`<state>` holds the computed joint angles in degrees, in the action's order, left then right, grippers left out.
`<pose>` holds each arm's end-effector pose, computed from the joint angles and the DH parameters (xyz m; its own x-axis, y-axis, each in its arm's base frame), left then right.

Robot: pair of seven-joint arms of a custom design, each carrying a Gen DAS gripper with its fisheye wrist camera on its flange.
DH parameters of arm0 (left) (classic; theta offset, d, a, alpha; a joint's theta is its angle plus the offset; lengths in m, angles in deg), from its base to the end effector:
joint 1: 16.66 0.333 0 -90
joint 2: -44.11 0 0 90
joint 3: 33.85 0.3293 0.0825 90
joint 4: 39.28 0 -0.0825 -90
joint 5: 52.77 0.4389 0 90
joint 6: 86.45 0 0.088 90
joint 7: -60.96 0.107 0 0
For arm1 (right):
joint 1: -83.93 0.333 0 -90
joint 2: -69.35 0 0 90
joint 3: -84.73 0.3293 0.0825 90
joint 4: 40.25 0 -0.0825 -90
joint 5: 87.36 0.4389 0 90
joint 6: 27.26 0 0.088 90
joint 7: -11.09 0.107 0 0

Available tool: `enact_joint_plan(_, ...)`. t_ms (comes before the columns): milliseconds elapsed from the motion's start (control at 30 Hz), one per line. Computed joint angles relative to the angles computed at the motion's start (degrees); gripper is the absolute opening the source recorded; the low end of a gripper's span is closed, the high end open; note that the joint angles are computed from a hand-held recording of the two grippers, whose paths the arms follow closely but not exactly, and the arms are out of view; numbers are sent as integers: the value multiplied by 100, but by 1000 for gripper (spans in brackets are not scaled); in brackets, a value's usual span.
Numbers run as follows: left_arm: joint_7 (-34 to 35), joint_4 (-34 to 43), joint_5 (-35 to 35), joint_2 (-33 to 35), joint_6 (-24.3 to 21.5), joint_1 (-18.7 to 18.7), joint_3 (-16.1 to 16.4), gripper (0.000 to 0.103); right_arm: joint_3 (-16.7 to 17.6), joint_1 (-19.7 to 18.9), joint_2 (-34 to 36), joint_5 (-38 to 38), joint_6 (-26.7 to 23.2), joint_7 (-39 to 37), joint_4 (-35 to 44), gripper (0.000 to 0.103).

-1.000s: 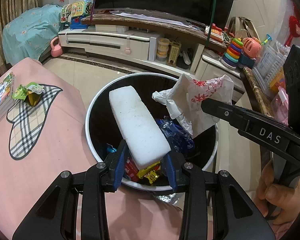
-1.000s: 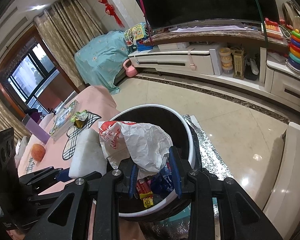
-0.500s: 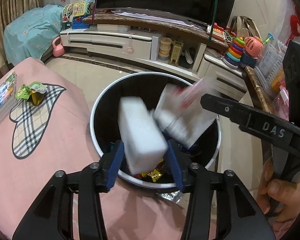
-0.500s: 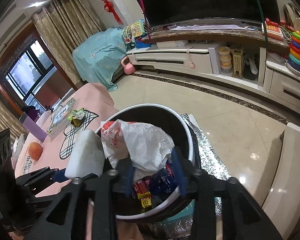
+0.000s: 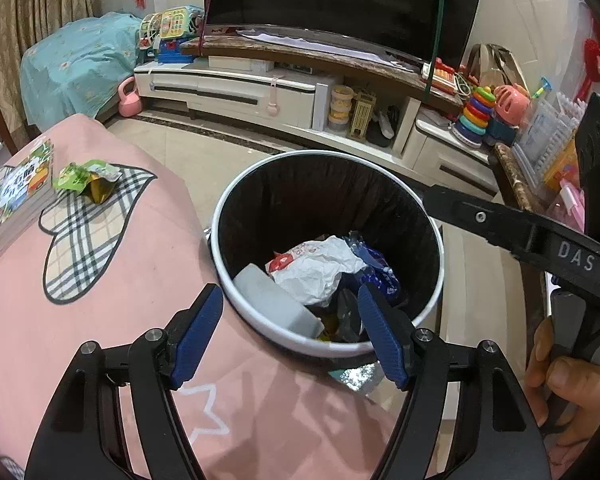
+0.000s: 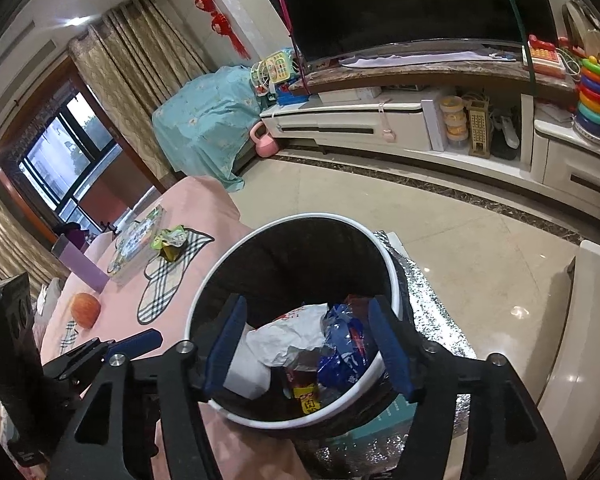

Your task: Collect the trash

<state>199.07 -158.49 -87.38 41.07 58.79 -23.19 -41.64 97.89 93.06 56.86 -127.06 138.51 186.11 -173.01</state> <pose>0.6053 -0.1490 0.4939 -0.6439 -0.7619 0.0696 -0.6295 0.4759 -0.6142 0.5041 0.2527 0.4932 -0.2556 -0.8644 -0.4330 -0.6035 0.4926 -0.6271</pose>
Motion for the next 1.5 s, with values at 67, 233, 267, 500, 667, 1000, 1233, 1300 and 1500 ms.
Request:
enact_joint_plan(67,82,-80,-119,-92,-13,12,30,72,85,-69,-67,-171,30,216,-27,72)
enact_joint_plan(233,242,-372,-492,-404,-39,17,171,75,265,-157,-247,-426,97,615,-110,85)
enact_joint_plan(267,311,-463,-640,-502,-88,21,232,76,348,-206,-322,-523,100,794,-148,89)
enact_joint_plan(500,702,-1177,-1400,-1117,-206,54,611,81,1071,-673,-794,-1502,189,2400,-396,102)
enact_joint_plan(667,867,-1598,-1626,-1438,-134,90,832,83,1362,-730,-903,-2040,135,3280,-470,102)
enact_joint_plan(1000,1457,-2394,-2233,-2071,115,141,1209,96,1484,-120,-772,-2829,-592,4232,-476,102)
enact_joint_plan(1233,2351,-2811,-3126,-2826,837,-172,1546,102,1384,569,-942,-2921,-1778,3653,-244,102)
enact_joint_plan(1300,2996,-2941,-3828,-3092,1437,-433,1669,103,1467,728,-1045,-3093,-2326,3451,-124,103)
enact_joint_plan(1500,4884,-3070,-5748,-3333,2574,-622,1520,103,1783,1103,-1002,-3516,-3941,3210,142,103)
